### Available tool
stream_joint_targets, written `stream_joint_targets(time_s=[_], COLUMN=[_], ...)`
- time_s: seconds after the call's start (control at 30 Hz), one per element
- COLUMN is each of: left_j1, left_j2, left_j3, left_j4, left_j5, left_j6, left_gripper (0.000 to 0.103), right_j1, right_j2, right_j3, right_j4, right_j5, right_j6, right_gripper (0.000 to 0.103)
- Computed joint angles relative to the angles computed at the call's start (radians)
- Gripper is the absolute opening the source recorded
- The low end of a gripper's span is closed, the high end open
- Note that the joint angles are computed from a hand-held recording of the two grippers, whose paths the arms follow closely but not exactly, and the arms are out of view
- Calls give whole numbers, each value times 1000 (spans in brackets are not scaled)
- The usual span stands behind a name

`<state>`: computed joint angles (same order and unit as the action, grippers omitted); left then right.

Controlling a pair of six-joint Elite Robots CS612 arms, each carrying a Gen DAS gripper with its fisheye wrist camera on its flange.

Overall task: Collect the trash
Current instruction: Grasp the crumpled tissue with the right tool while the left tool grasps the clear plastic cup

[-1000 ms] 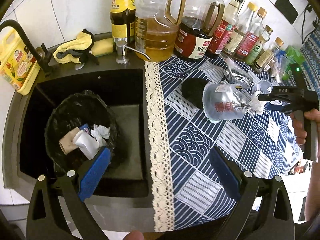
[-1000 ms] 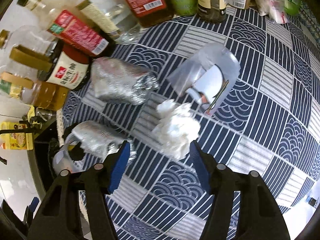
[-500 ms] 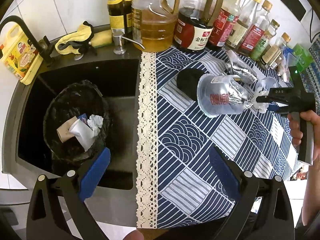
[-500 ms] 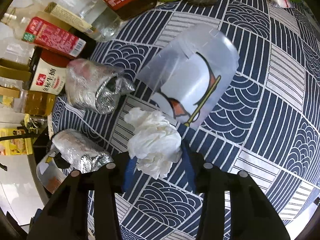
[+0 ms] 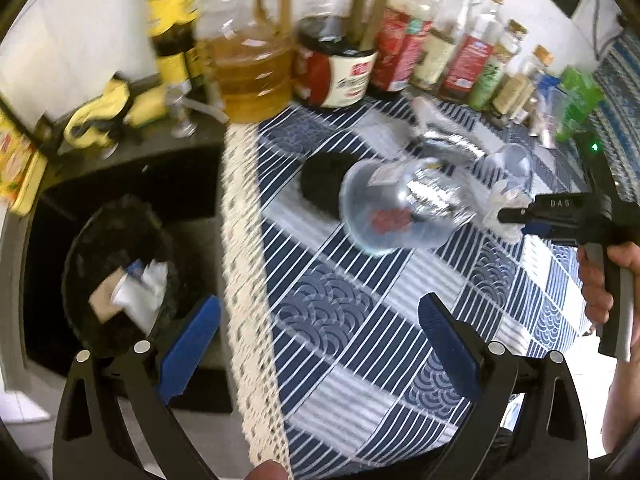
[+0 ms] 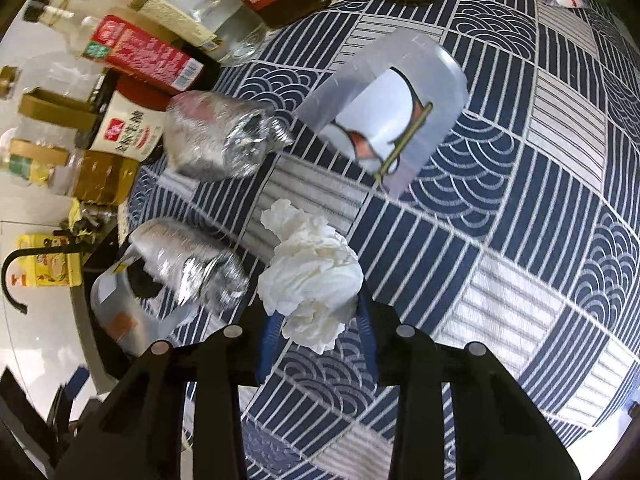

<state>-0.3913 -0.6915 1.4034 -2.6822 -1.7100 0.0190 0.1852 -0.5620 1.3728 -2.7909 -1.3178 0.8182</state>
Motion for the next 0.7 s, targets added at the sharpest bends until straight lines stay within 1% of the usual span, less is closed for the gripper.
stream_joint_targets(time_s=[0.07, 0.13, 0.17, 0.2, 0.23, 0.33, 0.43, 0.6, 0.7], left_j1=[0, 4, 9, 12, 16, 26, 37, 48, 52], left_j2=[15, 32, 46, 53, 66, 92, 126, 170, 198], left_j3=[-23, -47, -69, -79, -97, -127, -168, -218, -249], left_j4=[7, 20, 39, 47, 55, 62, 75, 80, 88], left_j5=[-23, -62, -103, -125, -161, -229, -312, -395, -421], left_j6=[9, 10, 1, -4, -12, -21, -41, -48, -52], left_gripper=[96, 96, 96, 96, 96, 96, 96, 96, 96], right_j1=[3, 6, 6, 6, 7, 10, 12, 16, 20], right_j2=[-18, -35, -43, -52, -59, -80, -91, -94, -88], right_j3=[25, 47, 56, 68, 76, 97, 105, 86, 62], right_j4=[-31, -56, -64, -74, -80, -91, -88, -57, -25], right_j5=[-6, -10, -13, -17, -20, -31, -39, -40, -38], right_j6=[4, 6, 6, 6, 8, 10, 4, -28, -52], right_gripper=[36, 36, 36, 36, 36, 36, 36, 36, 36])
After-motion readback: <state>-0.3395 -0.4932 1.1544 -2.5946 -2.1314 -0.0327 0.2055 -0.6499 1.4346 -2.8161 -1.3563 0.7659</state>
